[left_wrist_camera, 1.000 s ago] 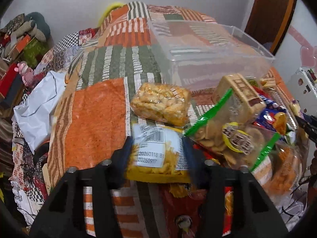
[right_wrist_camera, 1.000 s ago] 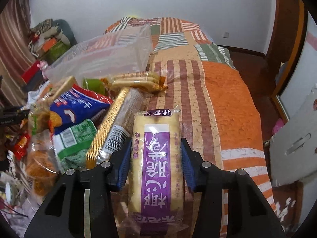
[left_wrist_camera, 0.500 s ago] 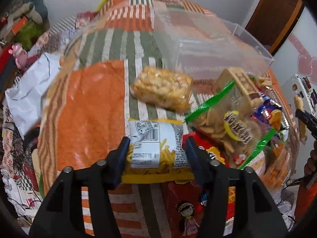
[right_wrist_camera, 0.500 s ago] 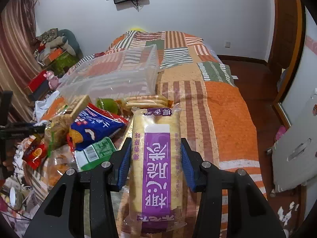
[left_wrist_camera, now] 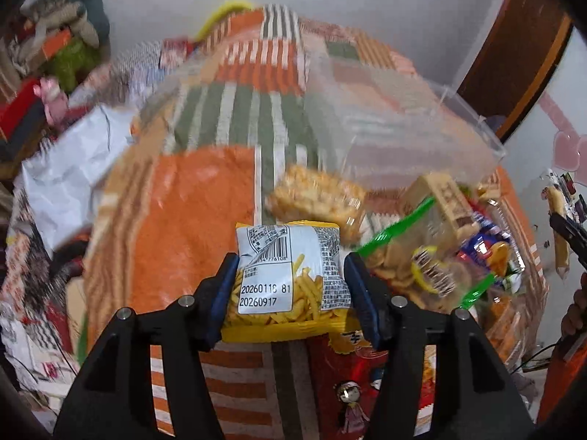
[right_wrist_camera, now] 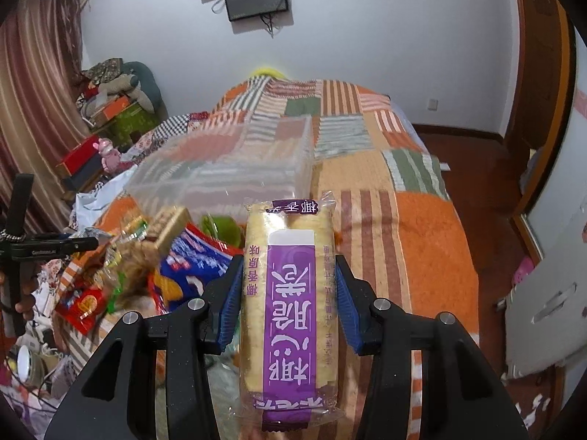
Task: Organize snacks
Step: 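Carry both snacks over the clear box and open both tools to drop them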
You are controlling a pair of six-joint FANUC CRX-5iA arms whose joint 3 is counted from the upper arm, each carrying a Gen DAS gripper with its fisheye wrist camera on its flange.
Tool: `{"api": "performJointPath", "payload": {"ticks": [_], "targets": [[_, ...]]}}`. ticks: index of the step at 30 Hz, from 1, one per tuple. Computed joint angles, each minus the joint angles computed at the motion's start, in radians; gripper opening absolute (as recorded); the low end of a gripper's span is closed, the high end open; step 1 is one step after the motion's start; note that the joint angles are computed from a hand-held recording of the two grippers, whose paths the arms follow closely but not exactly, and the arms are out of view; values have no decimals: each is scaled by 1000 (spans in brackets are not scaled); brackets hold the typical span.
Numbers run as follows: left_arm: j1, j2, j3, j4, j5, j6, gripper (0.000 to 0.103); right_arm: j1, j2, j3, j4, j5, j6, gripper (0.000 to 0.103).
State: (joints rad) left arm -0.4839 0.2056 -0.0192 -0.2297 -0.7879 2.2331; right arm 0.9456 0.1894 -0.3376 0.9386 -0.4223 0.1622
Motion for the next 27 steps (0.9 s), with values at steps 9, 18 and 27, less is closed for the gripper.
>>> {"api": "performJointPath", "payload": {"ticks": [9, 18, 27], "targets": [[-64, -22, 94, -127, 9, 60, 58, -33, 52, 68, 110, 66, -25, 43], [-57, 83, 229, -111, 21, 5, 58, -39, 130, 186, -5, 68, 119, 43], [-31, 186, 332, -53, 2, -73, 58, -27, 222, 352, -241, 2, 364, 43]]}}
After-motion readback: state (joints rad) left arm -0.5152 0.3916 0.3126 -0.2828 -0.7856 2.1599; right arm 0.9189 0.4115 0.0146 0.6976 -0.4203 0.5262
